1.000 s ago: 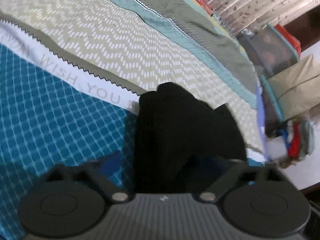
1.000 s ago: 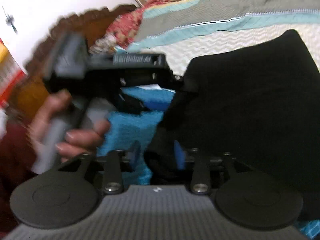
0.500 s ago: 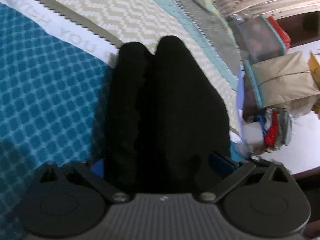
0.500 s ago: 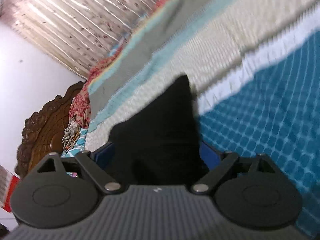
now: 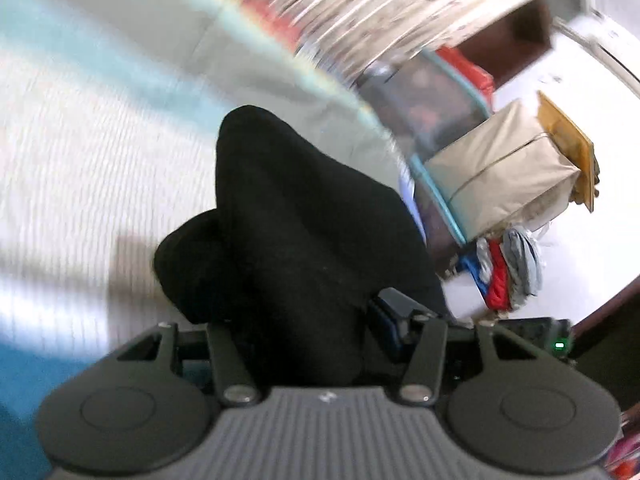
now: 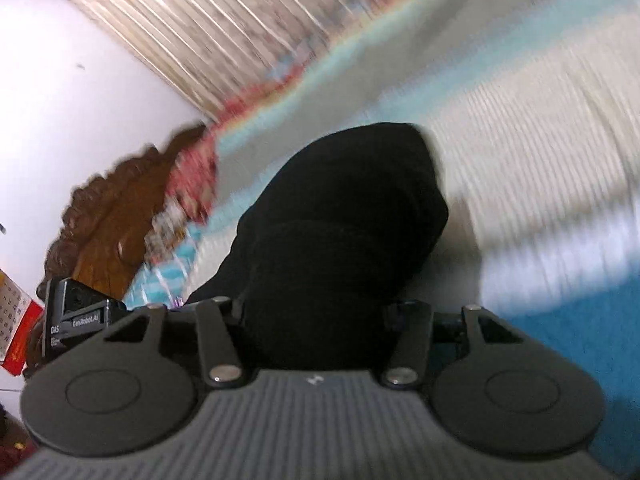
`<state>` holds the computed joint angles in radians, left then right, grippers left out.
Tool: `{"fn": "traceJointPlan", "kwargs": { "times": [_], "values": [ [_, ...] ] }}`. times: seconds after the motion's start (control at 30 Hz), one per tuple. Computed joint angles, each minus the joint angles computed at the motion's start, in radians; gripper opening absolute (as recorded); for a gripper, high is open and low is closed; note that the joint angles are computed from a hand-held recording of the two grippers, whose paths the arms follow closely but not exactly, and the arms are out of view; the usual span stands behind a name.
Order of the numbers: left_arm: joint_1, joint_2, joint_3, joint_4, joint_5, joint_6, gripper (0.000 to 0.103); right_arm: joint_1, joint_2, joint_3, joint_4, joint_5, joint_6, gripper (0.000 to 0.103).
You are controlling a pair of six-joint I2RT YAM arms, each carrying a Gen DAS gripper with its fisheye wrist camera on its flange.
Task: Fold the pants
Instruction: 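Fold the pants leg over with the right tool while the left tool holds, then open both tools and lift them away from the folded black pants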
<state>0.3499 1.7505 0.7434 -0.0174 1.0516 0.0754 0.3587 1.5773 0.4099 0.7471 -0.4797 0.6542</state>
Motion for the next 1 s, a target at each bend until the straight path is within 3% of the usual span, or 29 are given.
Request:
{"fn": "traceJointPlan", "kwargs": {
  "times": [0.1, 0.17, 0.23, 0.3, 0.37, 0.4, 0.47, 0.57, 0.63, 0.73, 0.83, 1.0],
  "values": [
    [-0.062, 0.032, 0.071, 0.166, -0.084, -0.08, 0.065, 0.022, 0.119, 0.137, 0.071, 0.099, -0.016, 0.056],
    [-0.102, 0.098, 0.128, 0.24, -0.195, -0.124, 0.066, 0.041, 0.225, 0.212, 0.119, 0.166, -0.022, 0.057],
    [-0.149, 0.199, 0.205, 0.263, -0.333, -0.166, 0.072, 0.061, 0.339, 0.311, 0.093, 0.238, -0.035, 0.059],
    [-0.198, 0.298, 0.286, 0.207, -0.521, -0.212, 0.074, 0.074, 0.439, 0.41, -0.027, 0.304, -0.073, 0.072],
    [-0.242, 0.36, 0.335, 0.116, -0.694, -0.23, 0.071, 0.072, 0.494, 0.505, -0.282, 0.357, -0.09, 0.073],
    [-0.245, 0.36, 0.296, 0.149, -0.726, -0.225, 0.077, 0.076, 0.511, 0.488, -0.28, 0.384, -0.063, 0.074],
    [-0.235, 0.297, 0.136, 0.321, -0.71, -0.218, 0.079, 0.065, 0.473, 0.334, -0.08, 0.364, 0.006, 0.076],
    [-0.244, 0.177, -0.037, 0.407, -0.77, -0.2, 0.083, 0.106, 0.327, 0.18, -0.054, 0.427, 0.016, 0.077],
    [-0.244, 0.097, -0.112, 0.382, -0.759, -0.206, 0.084, 0.146, 0.214, 0.056, -0.03, 0.482, 0.026, 0.078],
    [-0.233, -0.009, -0.24, 0.367, -0.758, -0.184, 0.084, 0.245, 0.089, -0.031, -0.081, 0.588, 0.057, 0.078],
    [-0.24, -0.104, -0.355, 0.347, -0.784, -0.162, 0.087, 0.359, 0.076, -0.034, -0.136, 0.7, 0.061, 0.081],
    [-0.315, -0.193, -0.508, 0.373, -0.898, -0.182, 0.092, 0.524, 0.033, -0.098, -0.234, 0.814, 0.168, 0.082]
  ]
}}
